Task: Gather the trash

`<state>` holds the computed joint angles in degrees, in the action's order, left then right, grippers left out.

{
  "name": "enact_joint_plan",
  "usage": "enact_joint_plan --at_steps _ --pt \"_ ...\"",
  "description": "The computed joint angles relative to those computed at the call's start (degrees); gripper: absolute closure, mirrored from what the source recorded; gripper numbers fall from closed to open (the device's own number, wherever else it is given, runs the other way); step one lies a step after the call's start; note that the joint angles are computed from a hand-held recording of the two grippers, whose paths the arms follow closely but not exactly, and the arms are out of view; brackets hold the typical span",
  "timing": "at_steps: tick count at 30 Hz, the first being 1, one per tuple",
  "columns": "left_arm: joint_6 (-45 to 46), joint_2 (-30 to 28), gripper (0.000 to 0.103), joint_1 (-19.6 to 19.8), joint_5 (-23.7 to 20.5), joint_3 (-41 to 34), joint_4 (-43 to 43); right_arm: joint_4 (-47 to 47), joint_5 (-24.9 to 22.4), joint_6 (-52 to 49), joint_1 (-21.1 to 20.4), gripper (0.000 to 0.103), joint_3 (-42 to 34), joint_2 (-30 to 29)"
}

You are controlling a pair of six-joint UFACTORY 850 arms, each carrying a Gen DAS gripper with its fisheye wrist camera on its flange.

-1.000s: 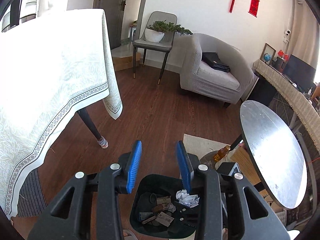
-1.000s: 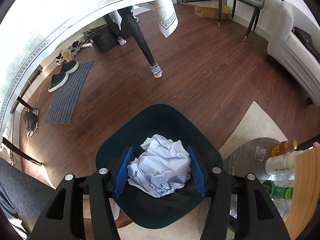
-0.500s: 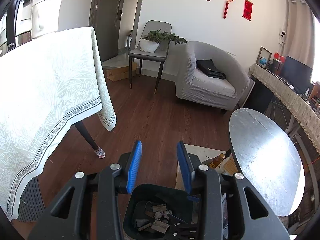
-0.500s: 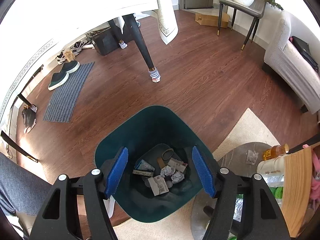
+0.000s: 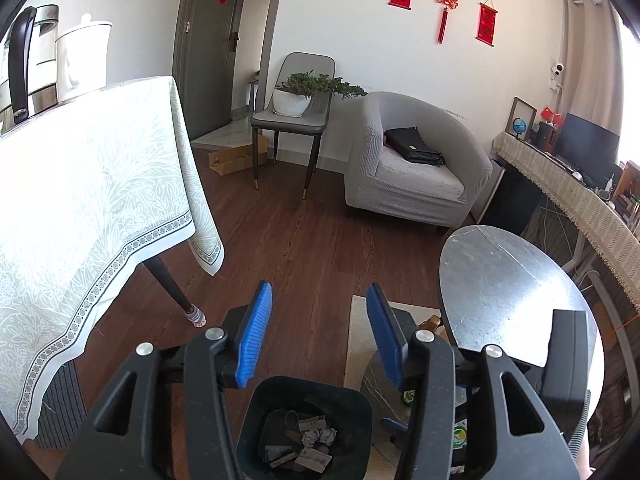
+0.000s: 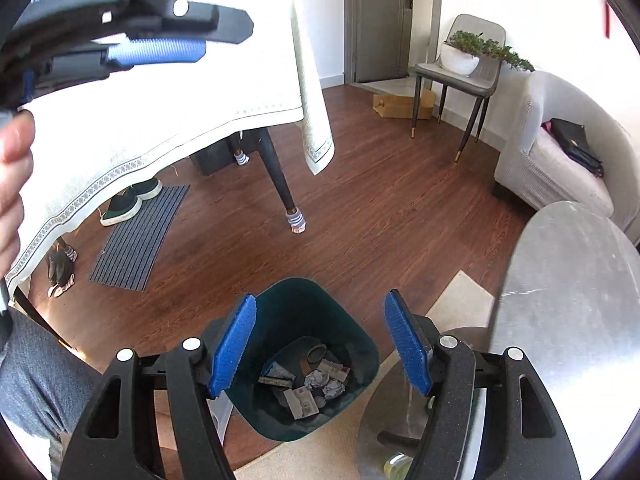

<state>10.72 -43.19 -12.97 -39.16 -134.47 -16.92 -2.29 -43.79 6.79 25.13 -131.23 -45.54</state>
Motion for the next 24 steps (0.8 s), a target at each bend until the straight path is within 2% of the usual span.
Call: enact_joint_plan --at_steps 3,8,15,18,22,24 --pt "0.16 0.72 0.044 -0.59 0.12 1.11 -0.49 -3.49 3.78 3.89 -0.63 0.035 6.62 5.27" --pt "0.99 2.63 0.037 -2.03 1.83 4.22 1.46 -9.28 7.23 11.11 -2.04 0.035 14.70 12.18" --pt "3.66 7.74 0.018 -4.26 7.63 13.27 3.06 -21.54 10.20 26.14 -3.55 0.033 26.78 21.79" --pt "3.74 10.31 0.011 -5.35 10.64 17.87 4.62 -28.39 9.75 33.45 -3.97 0.032 30.77 24.63" --pt "2.31 12.00 0.009 -6.58 11.98 21.32 8.15 -35.04 10.14 42.37 -4.67 0.019 37.45 29.33" --pt "1.05 12.61 0.009 -7.02 12.05 22.64 9.62 -36.42 10.06 45.04 -5.34 0.019 40.81 31.58"
